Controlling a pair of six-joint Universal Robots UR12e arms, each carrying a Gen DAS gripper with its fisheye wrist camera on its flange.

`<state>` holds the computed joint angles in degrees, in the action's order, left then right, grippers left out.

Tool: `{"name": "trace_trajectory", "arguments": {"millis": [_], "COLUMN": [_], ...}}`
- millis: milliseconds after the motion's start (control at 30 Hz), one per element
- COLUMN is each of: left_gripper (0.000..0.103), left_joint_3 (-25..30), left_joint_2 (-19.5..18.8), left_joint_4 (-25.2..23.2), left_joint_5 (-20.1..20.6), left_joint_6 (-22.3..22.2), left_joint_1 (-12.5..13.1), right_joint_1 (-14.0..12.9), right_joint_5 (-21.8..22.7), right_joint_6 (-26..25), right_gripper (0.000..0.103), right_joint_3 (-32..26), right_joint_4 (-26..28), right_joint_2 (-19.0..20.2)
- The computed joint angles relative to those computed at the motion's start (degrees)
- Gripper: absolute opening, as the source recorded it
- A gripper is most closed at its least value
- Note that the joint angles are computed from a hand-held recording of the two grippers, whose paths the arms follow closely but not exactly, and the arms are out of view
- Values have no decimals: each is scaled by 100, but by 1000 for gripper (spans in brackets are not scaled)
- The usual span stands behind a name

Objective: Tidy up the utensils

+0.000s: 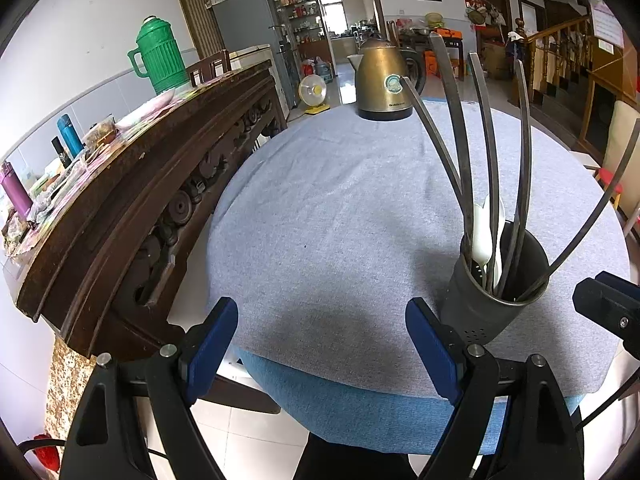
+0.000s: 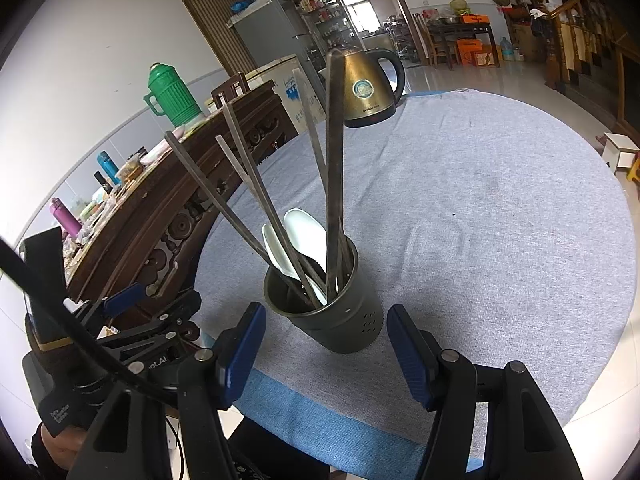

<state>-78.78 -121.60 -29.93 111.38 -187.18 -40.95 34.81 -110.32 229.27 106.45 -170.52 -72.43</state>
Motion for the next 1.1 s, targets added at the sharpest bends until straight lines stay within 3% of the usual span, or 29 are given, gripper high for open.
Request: {"name": "trace_trajectory", "arguments": {"millis": [1100], "left_gripper": [86], "left_joint_3": [-14], "left_joint_2": [2], "left_joint_4": [102], "left_joint_5": [175], "left_joint_6": [70], "left_joint_1": [-63], "right_joint_1": [10], "right_joint_5": [-89], "right_joint_6": [-41], "right_gripper": [67], "right_joint_3": [36], "right_joint_4": [-40], "right_joint_2": [-48]}}
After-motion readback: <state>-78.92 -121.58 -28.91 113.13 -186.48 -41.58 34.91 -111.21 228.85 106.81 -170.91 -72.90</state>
